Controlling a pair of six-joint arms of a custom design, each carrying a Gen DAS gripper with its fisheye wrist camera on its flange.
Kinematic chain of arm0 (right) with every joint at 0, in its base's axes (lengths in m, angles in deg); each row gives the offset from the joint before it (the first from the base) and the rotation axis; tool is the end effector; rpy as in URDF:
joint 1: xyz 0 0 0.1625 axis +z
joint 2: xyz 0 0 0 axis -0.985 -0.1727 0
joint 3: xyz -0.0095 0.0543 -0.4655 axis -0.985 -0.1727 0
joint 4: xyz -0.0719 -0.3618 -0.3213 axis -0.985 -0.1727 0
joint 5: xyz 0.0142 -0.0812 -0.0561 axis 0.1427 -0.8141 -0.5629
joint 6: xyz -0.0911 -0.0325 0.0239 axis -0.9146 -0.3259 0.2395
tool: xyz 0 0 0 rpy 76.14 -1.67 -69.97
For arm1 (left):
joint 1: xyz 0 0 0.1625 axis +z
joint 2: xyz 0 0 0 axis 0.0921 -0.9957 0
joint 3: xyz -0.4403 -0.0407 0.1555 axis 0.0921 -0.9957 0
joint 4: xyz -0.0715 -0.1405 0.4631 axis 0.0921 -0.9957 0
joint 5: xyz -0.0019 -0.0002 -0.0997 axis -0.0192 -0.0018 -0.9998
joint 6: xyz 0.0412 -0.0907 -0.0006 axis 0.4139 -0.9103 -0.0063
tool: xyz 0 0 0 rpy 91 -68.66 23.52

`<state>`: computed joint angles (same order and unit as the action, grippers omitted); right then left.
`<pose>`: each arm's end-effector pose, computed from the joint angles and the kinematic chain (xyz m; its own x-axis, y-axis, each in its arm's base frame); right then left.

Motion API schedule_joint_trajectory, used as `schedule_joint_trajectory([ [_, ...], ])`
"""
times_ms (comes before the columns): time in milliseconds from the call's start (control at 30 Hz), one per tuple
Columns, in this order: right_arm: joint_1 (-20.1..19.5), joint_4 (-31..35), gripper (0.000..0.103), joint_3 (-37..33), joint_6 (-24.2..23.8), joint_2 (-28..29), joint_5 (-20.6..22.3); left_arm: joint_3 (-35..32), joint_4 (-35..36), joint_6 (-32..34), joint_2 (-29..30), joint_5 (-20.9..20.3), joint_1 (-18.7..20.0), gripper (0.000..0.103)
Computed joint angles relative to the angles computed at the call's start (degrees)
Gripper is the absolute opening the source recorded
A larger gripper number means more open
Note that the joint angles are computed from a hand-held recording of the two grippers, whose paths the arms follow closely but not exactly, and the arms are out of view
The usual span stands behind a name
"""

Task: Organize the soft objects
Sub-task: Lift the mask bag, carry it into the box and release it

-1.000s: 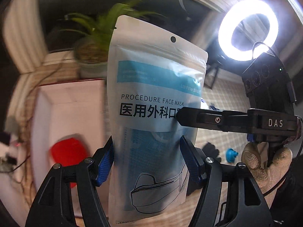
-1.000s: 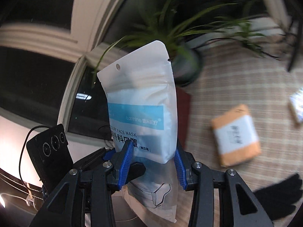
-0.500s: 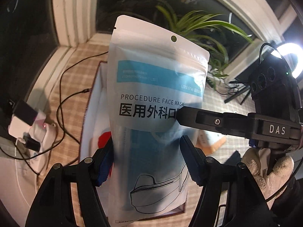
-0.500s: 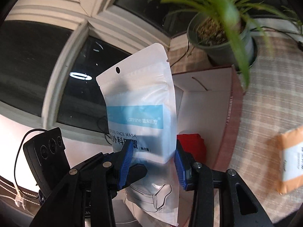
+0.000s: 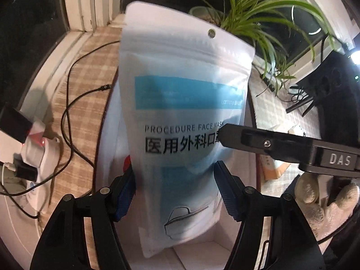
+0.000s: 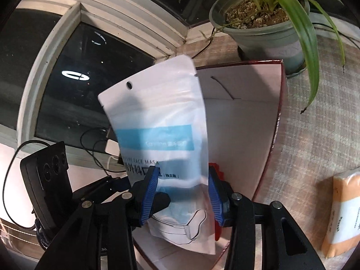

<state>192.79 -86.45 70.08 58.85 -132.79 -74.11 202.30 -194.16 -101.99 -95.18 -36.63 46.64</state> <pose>0.3291 -0.4449 -0.0273 -0.9579 -0.2871 0.0103 -0.2872 0.9559 -0.0610 -0.0483 -0.3687 0.2865 -0.8701 0.0231 -0.4923 0.1793 0.9452 -0.2727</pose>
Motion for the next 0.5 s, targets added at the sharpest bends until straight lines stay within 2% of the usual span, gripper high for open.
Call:
schedule_joint_trajectory([
  [67, 0.2, 0.1, 0.045, 0.1, -0.3, 0.0, -1.3, 0.0, 0.5, -0.3, 0.8, 0.5, 0.1, 0.071],
  [167, 0.1, -0.1, 0.053, 0.2, -0.1, -0.4, -2.3, -0.2, 2.9, -2.1, 1.5, 2.3, -0.4, 0.070],
  [300, 0.2, 0.0, 0.053, 0.8, -1.0, -1.7, -2.7, -0.4, 4.7, -3.8, 1.2, 3.4, -0.8, 0.070],
  [500, 0.6, 0.3, 0.053, 2.5, -3.9, -4.3, -2.7, -0.6, 9.2, -7.4, -0.8, 5.5, -4.5, 0.070],
])
